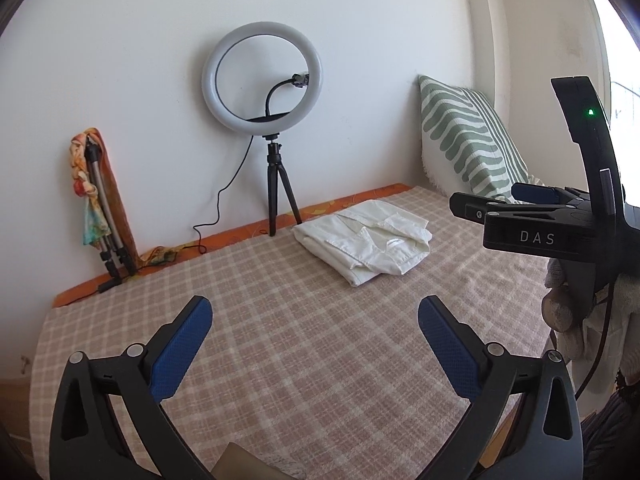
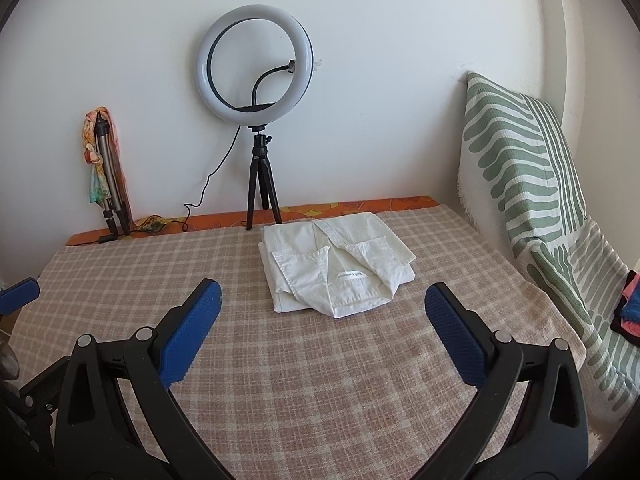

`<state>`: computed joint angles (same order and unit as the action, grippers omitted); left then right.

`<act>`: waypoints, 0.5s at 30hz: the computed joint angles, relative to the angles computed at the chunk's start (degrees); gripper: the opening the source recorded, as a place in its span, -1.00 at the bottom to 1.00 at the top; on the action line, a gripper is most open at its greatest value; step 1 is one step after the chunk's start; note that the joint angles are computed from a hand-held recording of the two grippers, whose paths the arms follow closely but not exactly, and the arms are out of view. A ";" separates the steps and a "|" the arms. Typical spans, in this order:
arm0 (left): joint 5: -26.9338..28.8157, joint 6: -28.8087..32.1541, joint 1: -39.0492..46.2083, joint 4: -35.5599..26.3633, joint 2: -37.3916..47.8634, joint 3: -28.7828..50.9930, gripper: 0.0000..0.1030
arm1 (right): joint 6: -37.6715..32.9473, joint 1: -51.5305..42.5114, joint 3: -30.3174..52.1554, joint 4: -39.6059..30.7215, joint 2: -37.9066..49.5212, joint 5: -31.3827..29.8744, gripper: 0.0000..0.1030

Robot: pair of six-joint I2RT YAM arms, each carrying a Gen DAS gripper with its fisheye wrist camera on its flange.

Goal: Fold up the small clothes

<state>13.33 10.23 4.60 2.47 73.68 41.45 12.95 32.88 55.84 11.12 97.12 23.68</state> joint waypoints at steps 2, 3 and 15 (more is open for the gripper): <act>-0.35 0.15 0.00 0.23 0.05 -0.14 0.99 | -0.08 -0.03 0.08 0.01 0.04 0.01 1.00; -0.58 0.15 -0.01 0.51 0.03 -0.29 0.99 | -0.04 -0.07 0.09 0.05 0.02 0.00 1.00; -0.89 0.48 -0.02 0.66 0.53 -0.09 0.99 | -0.03 -0.25 0.38 -0.01 0.29 -0.26 1.00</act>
<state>12.44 10.71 4.57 3.12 74.21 41.36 12.92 32.63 56.22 11.11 97.41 23.42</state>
